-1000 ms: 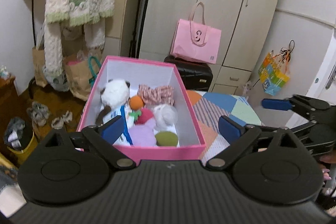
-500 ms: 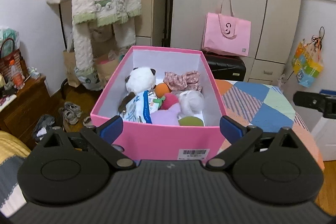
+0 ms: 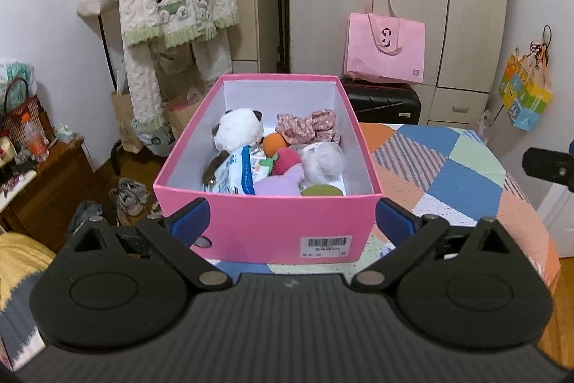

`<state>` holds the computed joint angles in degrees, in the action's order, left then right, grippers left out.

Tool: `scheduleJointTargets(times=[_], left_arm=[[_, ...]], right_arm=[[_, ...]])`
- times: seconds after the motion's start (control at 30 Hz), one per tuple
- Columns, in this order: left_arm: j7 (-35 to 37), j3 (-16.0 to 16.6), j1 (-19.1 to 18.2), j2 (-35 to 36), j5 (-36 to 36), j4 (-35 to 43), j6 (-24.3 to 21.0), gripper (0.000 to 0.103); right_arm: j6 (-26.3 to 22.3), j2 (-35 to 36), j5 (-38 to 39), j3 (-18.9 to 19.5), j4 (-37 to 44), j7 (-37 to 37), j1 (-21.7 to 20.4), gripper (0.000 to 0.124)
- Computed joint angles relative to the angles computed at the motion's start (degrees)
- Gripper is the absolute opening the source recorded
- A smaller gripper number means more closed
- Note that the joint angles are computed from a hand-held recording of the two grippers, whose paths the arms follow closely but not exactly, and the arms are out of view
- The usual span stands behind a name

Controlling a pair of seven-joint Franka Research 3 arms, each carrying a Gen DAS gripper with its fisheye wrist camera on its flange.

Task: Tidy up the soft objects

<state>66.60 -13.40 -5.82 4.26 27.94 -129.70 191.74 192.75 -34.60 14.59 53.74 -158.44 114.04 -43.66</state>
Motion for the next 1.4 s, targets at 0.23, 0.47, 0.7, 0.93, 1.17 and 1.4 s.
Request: scheduleJointTargets(times=[0.23,0.47,0.7,0.93,1.17,1.4], left_arm=[[-3.7,-1.5,1.9,-0.8,2.7,-1.2,0.0,0.100],[8.2,4.2,-5.9,-2.1,-9.5,-4.2,2.6,0.100],[26.0,3.3,-9.4,-2.8,-29.5,-6.9,6.9,0.100],[32.3,2.4,-10.2,-2.1,-34.8,-7.7,10.4,0.100],[38.3,1.6,-11.2,-2.2,-39.6,-8.8,13.4,0.100],[36.8,1.3,-10.5,-2.5,-38.2,-9.3,14.2,0.100]], right_arm=[[-1.3,-3.0,0.5,-1.6,-2.0,0.1,2.8,0.102],[-5.8,-7.5,-3.0,1.1,-2.2,5.2,0.1,0.102],[-6.4,-10.2,-7.3,0.1,-4.1,9.5,1.7,0.103],[-5.0,-10.5,-9.2,-0.3,-5.6,10.8,3.3,0.103],[-7.8,-14.0,-11.7,1.5,-5.7,14.5,1.6,0.103],[-6.6,-14.7,-14.2,0.1,-6.6,17.1,2.4,0.103]])
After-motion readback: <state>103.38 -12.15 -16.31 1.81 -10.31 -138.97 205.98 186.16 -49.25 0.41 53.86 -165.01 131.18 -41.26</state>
